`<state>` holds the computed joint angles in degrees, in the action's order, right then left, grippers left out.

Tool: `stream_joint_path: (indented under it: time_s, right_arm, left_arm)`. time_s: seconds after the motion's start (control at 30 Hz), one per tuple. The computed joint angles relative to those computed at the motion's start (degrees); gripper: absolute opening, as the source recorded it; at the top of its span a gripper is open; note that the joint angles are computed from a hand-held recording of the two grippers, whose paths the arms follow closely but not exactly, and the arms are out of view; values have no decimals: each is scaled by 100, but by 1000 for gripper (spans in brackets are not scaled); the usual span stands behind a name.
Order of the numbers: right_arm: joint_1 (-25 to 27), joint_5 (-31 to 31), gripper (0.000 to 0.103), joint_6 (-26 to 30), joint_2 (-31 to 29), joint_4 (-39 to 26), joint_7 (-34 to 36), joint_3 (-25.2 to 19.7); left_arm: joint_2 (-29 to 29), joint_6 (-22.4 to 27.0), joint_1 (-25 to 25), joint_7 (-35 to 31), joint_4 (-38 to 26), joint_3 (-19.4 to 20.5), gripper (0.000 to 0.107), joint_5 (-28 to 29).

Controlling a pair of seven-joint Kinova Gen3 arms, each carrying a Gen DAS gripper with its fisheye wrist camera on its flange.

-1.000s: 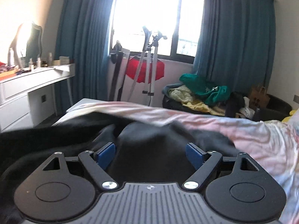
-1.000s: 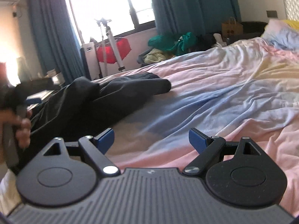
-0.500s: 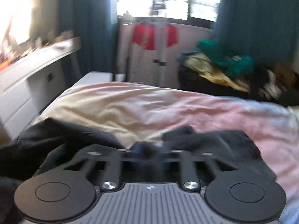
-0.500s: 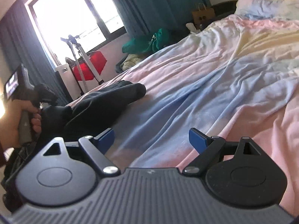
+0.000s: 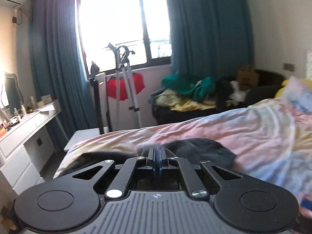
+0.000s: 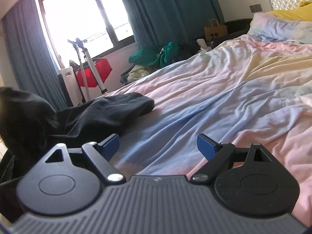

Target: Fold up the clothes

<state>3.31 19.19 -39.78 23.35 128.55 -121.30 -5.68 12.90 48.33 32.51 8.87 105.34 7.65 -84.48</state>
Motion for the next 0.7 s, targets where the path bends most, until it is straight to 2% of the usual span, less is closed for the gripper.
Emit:
stream_joint_path:
  time_s: [0.07,0.2,0.23,0.3,0.33,0.4,0.47,0.5,0.57,0.63,0.7]
  right_arm:
    - [-201,262,88,53,-98,36,-263,324]
    - [-946,963,88,-195,-284,207,-896,1386]
    - [-1039,1196,88,-251,-334,240,-1048,1564]
    - [-953,1662,88,-380,-424,289,-1195,1604]
    - [-777,1895,88,-420,-453,293,-1269,1464]
    - [-247,2361,88,-479,-493,291,-1451,954]
    - [284,2828,88,-640,-439,266,-1725,436]
    - [549,3061,87,-709,-400,240,-1868,172]
    - [1010,3527,87,-681,-358,137,-2273,-359]
    - [1391,3993,78,-482,-255,-112,-2739,-888]
    - [1699,4459,77,-212,-19,-561,-3205,-1419]
  left_arm:
    - [-240,228,165,410,513,201,3,79]
    - [-347,565,-153,1343,1423,1224,3,347]
    - [-310,550,-164,1576,1640,1359,3,368]
    - [-241,441,-47,2042,1876,1310,3,483]
    - [-211,355,131,2275,1968,1127,3,482]
    - [-138,215,623,2741,2111,596,4,399]
    - [-79,159,935,3207,2193,249,4,205]
    - [-75,136,948,3440,2235,223,4,101]
    - [-31,228,709,3906,2334,467,4,-195]
    - [-72,218,596,4372,2492,558,5,-420]
    - [-62,202,502,4838,2660,607,5,-759]
